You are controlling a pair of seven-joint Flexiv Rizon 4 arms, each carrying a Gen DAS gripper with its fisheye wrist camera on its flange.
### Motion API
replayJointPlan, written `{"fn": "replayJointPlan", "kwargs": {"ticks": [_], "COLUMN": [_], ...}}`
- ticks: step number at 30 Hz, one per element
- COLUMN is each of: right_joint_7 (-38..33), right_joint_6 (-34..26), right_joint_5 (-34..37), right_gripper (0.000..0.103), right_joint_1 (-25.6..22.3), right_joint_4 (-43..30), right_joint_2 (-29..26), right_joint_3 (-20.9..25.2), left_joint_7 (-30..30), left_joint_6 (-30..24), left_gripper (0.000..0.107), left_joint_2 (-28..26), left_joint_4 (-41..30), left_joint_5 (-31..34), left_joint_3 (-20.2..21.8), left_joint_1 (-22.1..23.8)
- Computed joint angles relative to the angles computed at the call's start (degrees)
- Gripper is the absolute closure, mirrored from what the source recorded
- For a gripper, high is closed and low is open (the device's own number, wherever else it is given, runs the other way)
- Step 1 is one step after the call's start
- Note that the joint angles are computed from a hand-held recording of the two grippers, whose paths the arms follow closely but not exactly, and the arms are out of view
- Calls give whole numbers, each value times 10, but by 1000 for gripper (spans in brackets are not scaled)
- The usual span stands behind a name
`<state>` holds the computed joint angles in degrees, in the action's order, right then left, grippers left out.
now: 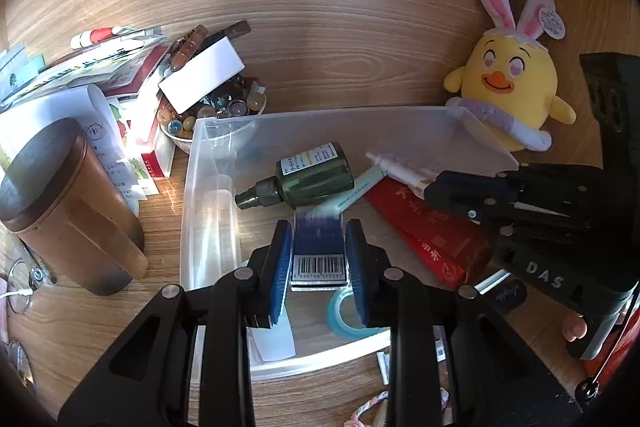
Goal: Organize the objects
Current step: 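Carry the staple box and pen over the clear box and release both, then move both grippers back toward the remaining items beside the box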
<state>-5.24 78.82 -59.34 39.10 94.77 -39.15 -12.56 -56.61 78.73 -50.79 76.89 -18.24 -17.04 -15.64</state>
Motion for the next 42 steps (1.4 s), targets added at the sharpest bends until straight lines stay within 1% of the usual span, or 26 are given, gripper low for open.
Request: {"fn": "replayJointPlan", "kwargs": {"ticks": [4,7,9,10,12,17,21,23,27,30,34,37,38,40,42], "right_joint_7": [-36,-62,-68,-67,-56,-4,69,102,169,207,246,274,284,303,325], "right_joint_6": [-19,-28,-26,-23,-17,-5,-14,-25,-38,-40,-49,-54,-55,-62,-60], "right_joint_5": [29,52,62,63,59,15,-67,-110,-195,-239,-278,-302,-308,-316,-323], "right_gripper": [93,92,87,85,75,61,49,46,41,40,40,40,40,40,39], "right_joint_1": [-9,-12,-11,-8,0,21,34,38,36,24,6,-7,-12,-19,-27], "right_joint_4": [-11,-13,-9,-6,4,32,56,66,88,100,115,122,124,127,125], "right_joint_2": [-8,-9,-6,-3,5,31,60,75,103,117,128,129,128,124,114], "right_joint_3": [25,39,40,36,24,-9,-29,-33,-30,-15,11,33,41,58,75], "left_joint_7": [5,6,10,13,19,39,49,52,49,47,40,32,31,28,28], "left_joint_6": [0,5,9,12,23,70,105,120,134,138,146,138,136,128,106], "left_gripper": [79,76,68,67,60,45,32,28,28,28,28,28,29,35,44], "left_joint_2": [3,7,12,15,22,44,62,70,83,91,97,98,98,98,99], "left_joint_4": [6,14,23,28,41,86,125,144,176,197,223,235,238,243,246], "left_joint_5": [1,0,-3,-4,-6,-9,2,12,31,44,57,61,61,62,59], "left_joint_3": [-6,-9,-17,-21,-32,-73,-102,-112,-117,-122,-123,-117,-114,-103,-95], "left_joint_1": [4,5,11,14,21,49,72,82,95,105,114,116,115,111,109]}}
